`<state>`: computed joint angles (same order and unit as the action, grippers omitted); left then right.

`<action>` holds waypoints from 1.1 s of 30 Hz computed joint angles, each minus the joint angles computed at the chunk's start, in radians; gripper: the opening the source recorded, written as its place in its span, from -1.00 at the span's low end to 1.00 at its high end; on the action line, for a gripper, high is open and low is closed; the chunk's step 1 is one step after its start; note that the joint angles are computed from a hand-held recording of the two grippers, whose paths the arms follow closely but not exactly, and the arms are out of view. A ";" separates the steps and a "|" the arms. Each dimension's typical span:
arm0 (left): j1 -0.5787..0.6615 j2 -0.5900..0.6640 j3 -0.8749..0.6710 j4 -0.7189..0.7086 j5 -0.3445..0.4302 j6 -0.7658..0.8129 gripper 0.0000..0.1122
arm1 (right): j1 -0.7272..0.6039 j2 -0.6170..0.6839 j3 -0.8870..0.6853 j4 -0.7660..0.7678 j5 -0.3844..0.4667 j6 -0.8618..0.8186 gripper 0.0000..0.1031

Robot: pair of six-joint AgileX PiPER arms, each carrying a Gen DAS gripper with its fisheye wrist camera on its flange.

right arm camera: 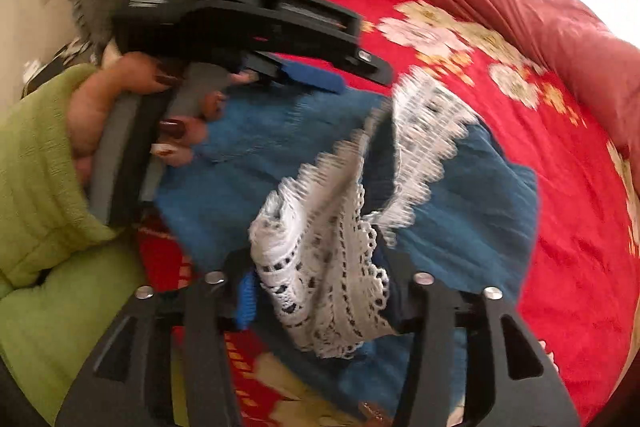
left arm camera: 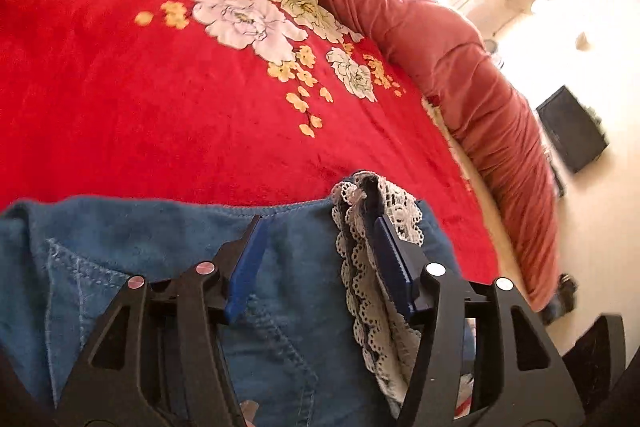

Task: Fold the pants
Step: 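Lift the lace-hemmed leg with both tools and fold it over the pocket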

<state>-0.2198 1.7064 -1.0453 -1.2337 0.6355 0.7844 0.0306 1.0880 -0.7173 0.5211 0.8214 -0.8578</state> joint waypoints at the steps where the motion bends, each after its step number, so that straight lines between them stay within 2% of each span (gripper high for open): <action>1: 0.010 0.005 0.003 -0.030 0.013 0.022 -0.14 | 0.005 -0.020 -0.002 0.015 0.023 -0.016 0.02; 5: 0.041 -0.006 0.031 -0.111 0.060 0.096 -0.11 | -0.076 -0.077 -0.031 0.137 0.202 -0.146 0.02; 9: 0.043 -0.008 0.038 -0.127 0.084 0.092 -0.08 | -0.200 -0.123 -0.050 0.158 0.280 -0.214 0.08; 12: 0.031 0.011 0.015 -0.109 0.110 0.061 -0.06 | -0.326 -0.086 -0.058 0.167 0.265 -0.245 0.08; 14: 0.004 0.055 -0.055 -0.039 0.127 -0.029 -0.02 | -0.382 -0.031 -0.055 0.170 0.238 -0.252 0.08; 17: -0.030 0.110 -0.141 0.048 0.119 -0.133 -0.01 | -0.419 0.041 -0.042 0.164 0.178 -0.253 0.08; 21: -0.078 0.191 -0.245 0.142 0.096 -0.267 0.02 | -0.482 0.067 -0.015 0.191 0.183 -0.302 0.08; 22: -0.098 0.196 -0.259 0.173 0.076 -0.292 -0.03 | -0.490 0.073 -0.009 0.198 0.179 -0.314 0.08; 23: -0.111 0.199 -0.268 0.190 0.065 -0.306 -0.19 | -0.489 0.077 -0.006 0.200 0.176 -0.315 0.08; 24: -0.120 0.209 -0.279 0.174 0.078 -0.297 -0.69 | -0.482 0.083 -0.003 0.200 0.170 -0.314 0.08; 25: -0.128 0.207 -0.280 0.174 0.074 -0.302 -0.77 | -0.474 0.088 0.000 0.199 0.159 -0.312 0.08; 30: -0.152 0.049 -0.152 0.173 -0.052 -0.224 -0.82 | -0.471 0.092 0.009 0.212 0.164 -0.330 0.09; 33: -0.169 0.020 -0.153 0.370 -0.099 -0.369 -0.76 | -0.442 0.096 0.019 0.213 0.144 -0.331 0.15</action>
<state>-0.3891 1.7267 -1.1982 -0.8639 0.5369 0.4159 -0.4109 1.1844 -0.6982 0.7337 0.9649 -1.1890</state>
